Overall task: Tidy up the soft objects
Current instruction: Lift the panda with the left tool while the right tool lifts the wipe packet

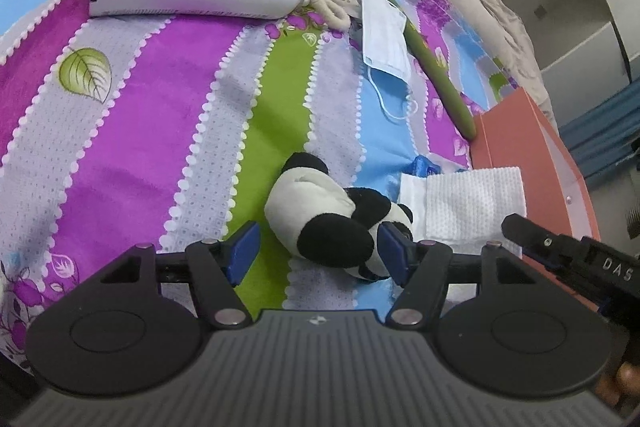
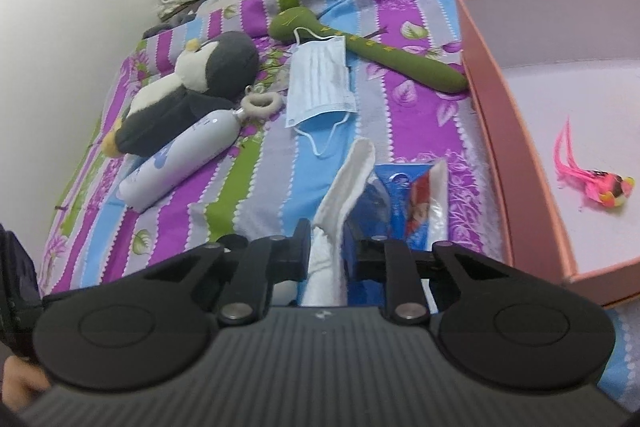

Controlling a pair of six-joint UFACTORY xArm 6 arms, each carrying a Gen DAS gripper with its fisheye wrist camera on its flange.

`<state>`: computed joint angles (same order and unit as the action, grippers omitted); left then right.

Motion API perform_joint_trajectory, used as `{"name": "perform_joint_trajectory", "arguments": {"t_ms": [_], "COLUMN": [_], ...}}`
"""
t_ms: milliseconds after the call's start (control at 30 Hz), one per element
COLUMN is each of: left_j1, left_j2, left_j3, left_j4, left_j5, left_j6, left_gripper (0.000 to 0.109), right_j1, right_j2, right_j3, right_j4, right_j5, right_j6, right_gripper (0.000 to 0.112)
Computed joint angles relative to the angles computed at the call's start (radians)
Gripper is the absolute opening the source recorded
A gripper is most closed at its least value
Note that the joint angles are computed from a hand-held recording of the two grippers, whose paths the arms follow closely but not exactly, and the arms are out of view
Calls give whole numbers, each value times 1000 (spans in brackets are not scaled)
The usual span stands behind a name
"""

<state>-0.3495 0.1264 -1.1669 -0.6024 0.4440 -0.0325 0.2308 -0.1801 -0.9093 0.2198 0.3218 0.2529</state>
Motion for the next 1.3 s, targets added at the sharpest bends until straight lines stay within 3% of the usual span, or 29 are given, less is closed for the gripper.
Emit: {"name": "perform_joint_trajectory", "arguments": {"t_ms": [233, 367, 433, 467, 767, 933, 1100, 1300], "left_j1": [2, -8, -11, -14, -21, -15, -15, -29], "left_j2": [25, 39, 46, 48, 24, -23, -77, -152], "left_j3": [-16, -19, -24, -25, -15, -19, -16, -4], "left_j4": [-56, -65, -85, -87, 22, 239, 337, 363], "left_j5": [16, -5, -12, -18, -49, 6, 39, 63], "left_j6": [-24, -48, -52, -54, -108, -198, -229, -189], "left_gripper": [69, 68, 63, 61, 55, 55, 55, 55], "right_j1": [14, 16, 16, 16, 20, 28, 36, 43], "right_j2": [64, 85, 93, 94, 55, 17, -50, -156], "right_j3": [-43, -57, -63, -66, -51, -40, -10, 25], "right_j4": [-96, -85, -85, -99, -197, -243, -254, -317], "right_j5": [27, 27, 31, 34, 26, 40, 31, 65], "right_j6": [79, 75, 77, 89, 148, 178, 187, 246], "right_gripper": [21, 21, 7, 8, 7, 7, 7, 7]}}
